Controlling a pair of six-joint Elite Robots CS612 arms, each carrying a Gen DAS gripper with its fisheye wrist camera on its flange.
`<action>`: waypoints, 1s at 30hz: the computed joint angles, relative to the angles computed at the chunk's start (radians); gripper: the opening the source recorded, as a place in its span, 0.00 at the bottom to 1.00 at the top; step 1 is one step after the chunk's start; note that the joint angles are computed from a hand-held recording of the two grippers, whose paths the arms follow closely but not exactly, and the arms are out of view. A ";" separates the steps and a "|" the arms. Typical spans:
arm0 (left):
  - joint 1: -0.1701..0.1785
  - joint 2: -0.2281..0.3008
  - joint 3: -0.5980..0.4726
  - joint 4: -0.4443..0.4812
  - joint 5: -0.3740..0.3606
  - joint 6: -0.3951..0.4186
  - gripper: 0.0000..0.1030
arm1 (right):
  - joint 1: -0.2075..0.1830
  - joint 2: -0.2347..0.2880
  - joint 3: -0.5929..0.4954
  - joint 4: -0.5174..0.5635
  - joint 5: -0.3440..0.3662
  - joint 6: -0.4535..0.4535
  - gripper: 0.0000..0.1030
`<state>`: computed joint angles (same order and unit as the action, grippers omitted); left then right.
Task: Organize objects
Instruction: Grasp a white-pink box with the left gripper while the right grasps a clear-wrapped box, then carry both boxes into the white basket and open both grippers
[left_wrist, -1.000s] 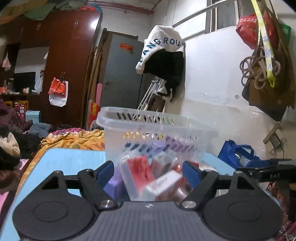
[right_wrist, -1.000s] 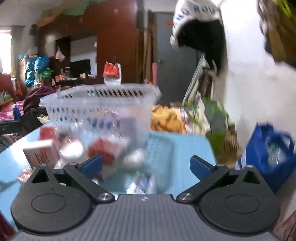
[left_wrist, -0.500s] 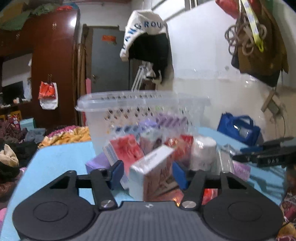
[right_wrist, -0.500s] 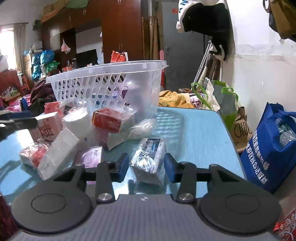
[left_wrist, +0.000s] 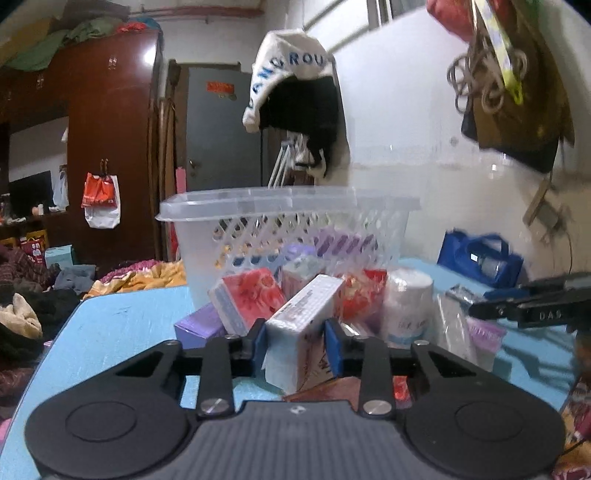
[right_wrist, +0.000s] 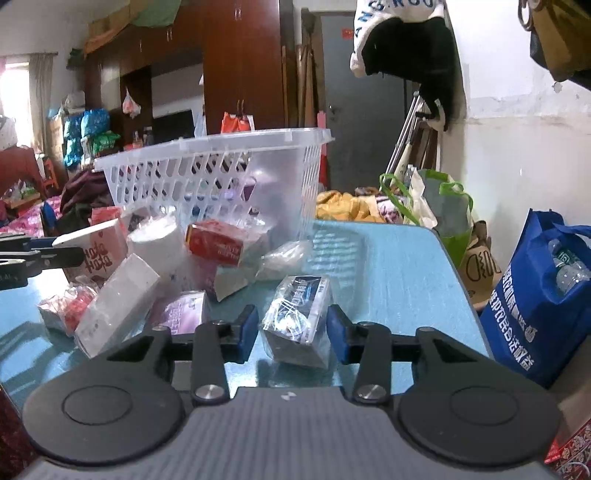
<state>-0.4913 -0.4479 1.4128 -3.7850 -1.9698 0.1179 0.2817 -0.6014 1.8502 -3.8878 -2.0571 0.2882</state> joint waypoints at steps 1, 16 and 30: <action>0.002 0.003 0.000 -0.018 0.002 -0.011 0.35 | 0.001 0.004 0.000 -0.022 -0.004 -0.004 0.43; 0.032 -0.006 -0.025 -0.177 -0.067 -0.151 0.34 | 0.030 -0.001 -0.028 -0.196 -0.019 -0.125 0.43; -0.033 -0.013 -0.246 0.240 0.091 -0.100 0.34 | -0.040 0.027 -0.302 0.057 0.096 -0.312 0.43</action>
<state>-0.5242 -0.4608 1.1671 -3.5452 -1.8788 0.0181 0.2412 -0.5743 1.5486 -3.8308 -1.9613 -0.0241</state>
